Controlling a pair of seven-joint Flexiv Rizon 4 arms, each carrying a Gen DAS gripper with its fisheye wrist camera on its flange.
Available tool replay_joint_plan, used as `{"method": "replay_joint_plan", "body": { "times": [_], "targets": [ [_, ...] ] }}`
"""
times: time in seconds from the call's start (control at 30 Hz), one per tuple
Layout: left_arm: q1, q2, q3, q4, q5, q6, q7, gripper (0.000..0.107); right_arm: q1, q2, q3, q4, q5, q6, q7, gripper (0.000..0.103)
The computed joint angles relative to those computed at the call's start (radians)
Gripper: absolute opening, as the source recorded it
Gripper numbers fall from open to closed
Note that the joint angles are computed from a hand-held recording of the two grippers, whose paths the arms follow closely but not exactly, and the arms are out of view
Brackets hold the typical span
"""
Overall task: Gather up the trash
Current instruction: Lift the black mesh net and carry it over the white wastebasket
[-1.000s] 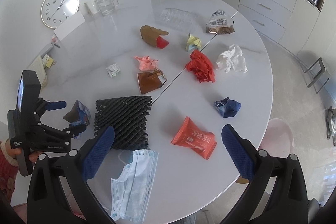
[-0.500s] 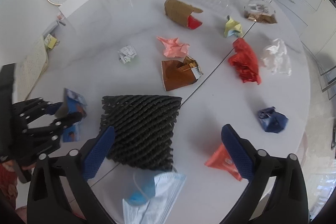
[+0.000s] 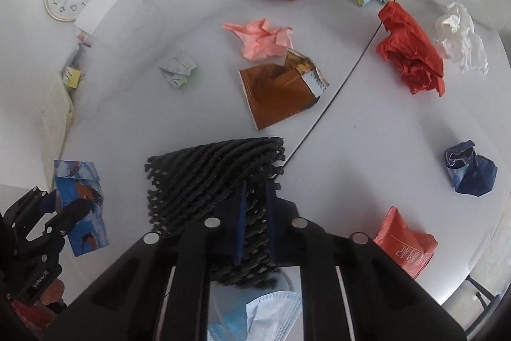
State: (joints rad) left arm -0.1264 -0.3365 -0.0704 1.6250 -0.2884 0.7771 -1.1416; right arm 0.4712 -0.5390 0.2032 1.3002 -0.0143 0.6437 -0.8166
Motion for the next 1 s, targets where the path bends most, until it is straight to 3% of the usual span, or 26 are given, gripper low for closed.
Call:
{"method": "replay_joint_plan", "body": {
  "times": [0.37,0.53,0.67,0.83,1.0],
  "targets": [
    [-0.033,0.04,-0.006,0.001,0.027,0.023,-0.038,0.032,-0.001,0.147,-0.041,0.155,-0.112,0.17,0.061,0.006],
    [-0.072,0.037,-0.032,-0.044,0.04,0.017,-0.03,0.032,-0.037,0.302,-0.062,0.325,-0.21,0.264,0.156,0.006],
    [-0.118,0.014,-0.065,-0.114,0.036,-0.004,-0.025,0.033,-0.097,0.453,-0.06,0.482,-0.298,0.278,0.231,0.006],
    [-0.215,-0.076,-0.12,-0.261,0.028,-0.045,-0.045,0.033,-0.218,0.643,-0.05,0.667,-0.33,0.207,0.238,0.006],
    [-0.352,-0.26,-0.15,-0.523,0.058,-0.148,-0.093,0.033,-0.328,0.754,-0.07,0.813,-0.284,0.204,0.192,0.006]
  ]
}}
